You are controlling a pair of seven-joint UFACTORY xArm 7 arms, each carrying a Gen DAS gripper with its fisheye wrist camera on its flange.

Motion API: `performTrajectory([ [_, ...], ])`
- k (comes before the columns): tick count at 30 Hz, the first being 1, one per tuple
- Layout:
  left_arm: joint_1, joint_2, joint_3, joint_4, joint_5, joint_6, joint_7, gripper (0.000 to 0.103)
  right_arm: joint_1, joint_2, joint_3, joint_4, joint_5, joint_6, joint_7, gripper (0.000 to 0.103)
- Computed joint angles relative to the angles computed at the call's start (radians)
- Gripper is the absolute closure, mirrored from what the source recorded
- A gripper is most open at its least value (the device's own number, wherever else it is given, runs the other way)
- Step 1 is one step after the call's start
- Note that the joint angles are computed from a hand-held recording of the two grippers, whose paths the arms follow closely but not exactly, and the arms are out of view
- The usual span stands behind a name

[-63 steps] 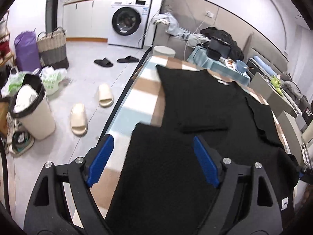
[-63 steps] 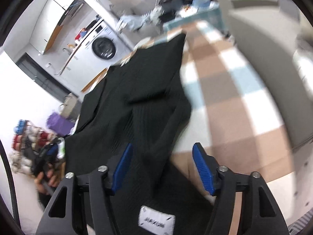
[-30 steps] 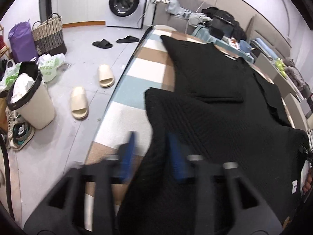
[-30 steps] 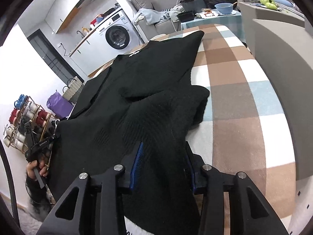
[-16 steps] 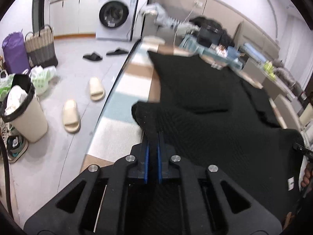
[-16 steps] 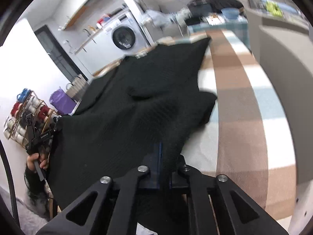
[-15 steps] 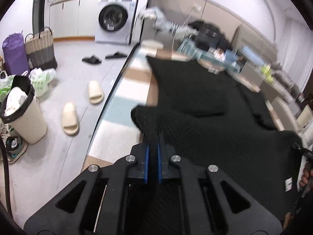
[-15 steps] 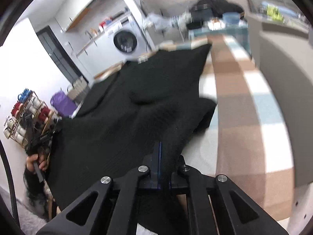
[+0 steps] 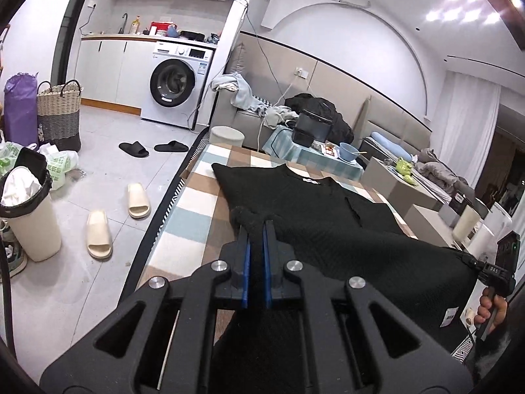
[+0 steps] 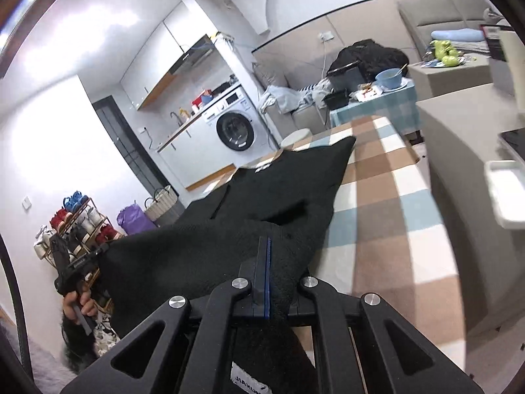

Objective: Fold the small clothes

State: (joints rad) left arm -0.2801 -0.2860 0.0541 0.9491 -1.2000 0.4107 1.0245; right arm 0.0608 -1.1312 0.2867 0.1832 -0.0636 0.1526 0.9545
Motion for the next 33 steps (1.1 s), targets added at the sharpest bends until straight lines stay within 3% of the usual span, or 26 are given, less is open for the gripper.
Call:
performTrajectory([
  [3,0.015,-0.042,0.012,-0.034,0.045,0.050,-0.035,0.099,0.023,-0.103,0.013,-0.018,0.003,0.079,0.021,0.099],
  [6,0.020,-0.033,0.007,-0.032,0.092,0.047,-0.085,0.099,0.032,-0.112,0.006,-0.003,-0.002,0.125,0.024,0.099],
  [12,0.029,0.124,-0.037,0.083,0.210,-0.002,-0.223,0.099,-0.043,0.112,-0.039,0.084,-0.004,0.020,0.001,0.099],
  [16,0.064,0.290,-0.086,0.222,0.364,-0.002,-0.389,0.099,-0.147,0.303,-0.021,0.205,-0.032,0.066,-0.017,0.099],
  [20,0.093,0.422,-0.128,0.328,0.524,0.002,-0.557,0.099,-0.190,0.467,-0.036,0.286,-0.047,0.117,-0.004,0.099],
  [22,0.101,0.468,-0.137,0.364,0.601,0.018,-0.616,0.098,-0.199,0.519,-0.038,0.315,-0.072,0.164,-0.003,0.094],
  [23,0.109,0.489,-0.143,0.385,0.627,0.034,-0.640,0.098,-0.199,0.526,-0.041,0.322,-0.081,0.191,0.003,0.086],
  [24,0.120,0.500,-0.151,0.397,0.641,0.051,-0.654,0.095,-0.191,0.525,-0.050,0.319,-0.088,0.204,0.005,0.078],
  [26,0.137,0.504,-0.162,0.399,0.681,0.065,-0.684,0.088,-0.170,0.483,-0.065,0.297,-0.097,0.235,0.007,0.073],
  [27,0.143,0.492,-0.166,0.382,0.697,0.057,-0.691,0.077,-0.165,0.447,-0.065,0.279,-0.104,0.250,0.011,0.068],
  [28,0.146,0.483,-0.168,0.369,0.715,0.052,-0.701,0.059,-0.166,0.428,-0.063,0.267,-0.110,0.255,0.019,0.063],
  [29,0.148,0.476,-0.168,0.356,0.733,0.047,-0.714,0.049,-0.165,0.393,-0.062,0.244,-0.114,0.260,0.030,0.053],
  [30,0.154,0.476,-0.176,0.348,0.727,0.035,-0.707,0.038,-0.163,0.382,-0.068,0.234,-0.113,0.258,0.033,0.050],
  [33,0.167,0.486,-0.192,0.358,0.714,0.063,-0.683,0.037,-0.118,0.404,-0.130,0.208,-0.073,0.194,-0.004,0.050],
])
